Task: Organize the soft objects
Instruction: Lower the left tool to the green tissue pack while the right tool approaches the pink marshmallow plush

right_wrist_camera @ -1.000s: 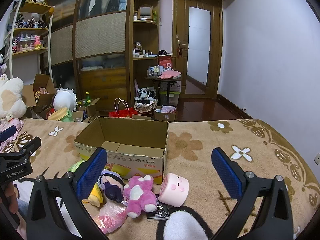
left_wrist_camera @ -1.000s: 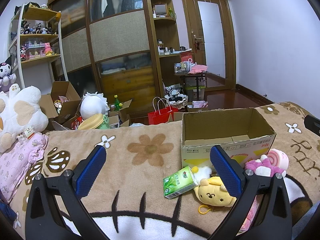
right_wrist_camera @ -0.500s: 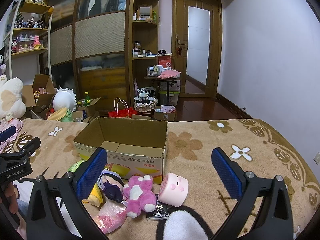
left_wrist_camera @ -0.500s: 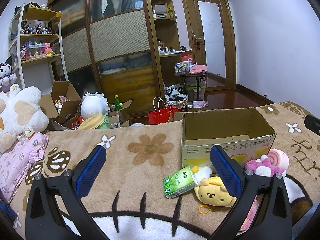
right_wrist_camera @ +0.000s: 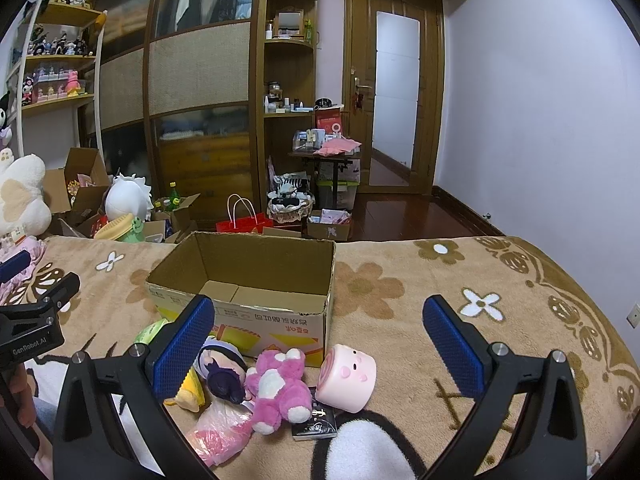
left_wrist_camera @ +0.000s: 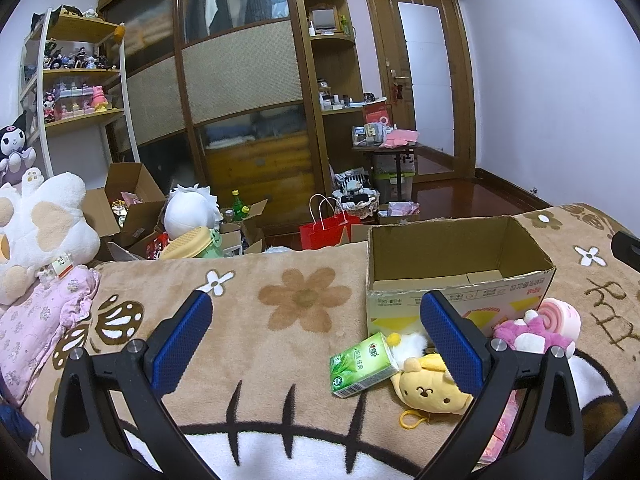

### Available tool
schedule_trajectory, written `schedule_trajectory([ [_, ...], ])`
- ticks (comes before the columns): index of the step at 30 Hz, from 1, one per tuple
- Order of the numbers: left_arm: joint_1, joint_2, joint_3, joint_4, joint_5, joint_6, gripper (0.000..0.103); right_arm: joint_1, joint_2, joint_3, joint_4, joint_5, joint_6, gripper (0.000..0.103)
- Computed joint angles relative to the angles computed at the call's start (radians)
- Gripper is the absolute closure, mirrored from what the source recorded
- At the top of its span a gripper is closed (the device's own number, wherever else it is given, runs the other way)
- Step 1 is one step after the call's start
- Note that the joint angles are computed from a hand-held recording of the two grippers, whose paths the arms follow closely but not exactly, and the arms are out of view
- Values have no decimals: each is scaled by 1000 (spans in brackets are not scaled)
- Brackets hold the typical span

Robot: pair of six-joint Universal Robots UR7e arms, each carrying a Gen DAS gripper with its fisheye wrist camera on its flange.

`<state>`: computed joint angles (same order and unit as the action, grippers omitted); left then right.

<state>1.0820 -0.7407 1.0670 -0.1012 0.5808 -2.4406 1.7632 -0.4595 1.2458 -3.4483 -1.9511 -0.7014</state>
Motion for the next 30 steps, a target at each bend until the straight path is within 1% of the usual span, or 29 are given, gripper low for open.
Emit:
schedule_trajectory([
  [5, 8, -13, 19, -18, -3, 9, 0, 8, 4, -2, 1, -8, 4, 0],
  [10, 13, 1, -11, 16, -11, -15, 0, -9, -7, -1, 28, -6, 7, 0],
  [12, 16, 8, -28, 40, -10, -28, 0, -14, -10, 5, 20, -5, 3, 0],
  [14, 19, 22, -55, 79, -6, -47, 0, -16, 14, -6, 2, -8, -1, 0],
  [20, 26, 86, -173, 227, 15, -108, 0, -18, 19, -39, 44, -21, 31, 0],
  [23, 31, 126, -249, 311, 21, -158, 0, -20, 23, -56, 69, -30, 40, 0],
  [27, 42, 185, -366, 410, 7, -215, 0, -21, 36, -90, 103, -42, 39, 0],
  [30, 53, 221, -438, 437, -17, -226, 0, -23, 45, -107, 116, -54, 31, 0],
])
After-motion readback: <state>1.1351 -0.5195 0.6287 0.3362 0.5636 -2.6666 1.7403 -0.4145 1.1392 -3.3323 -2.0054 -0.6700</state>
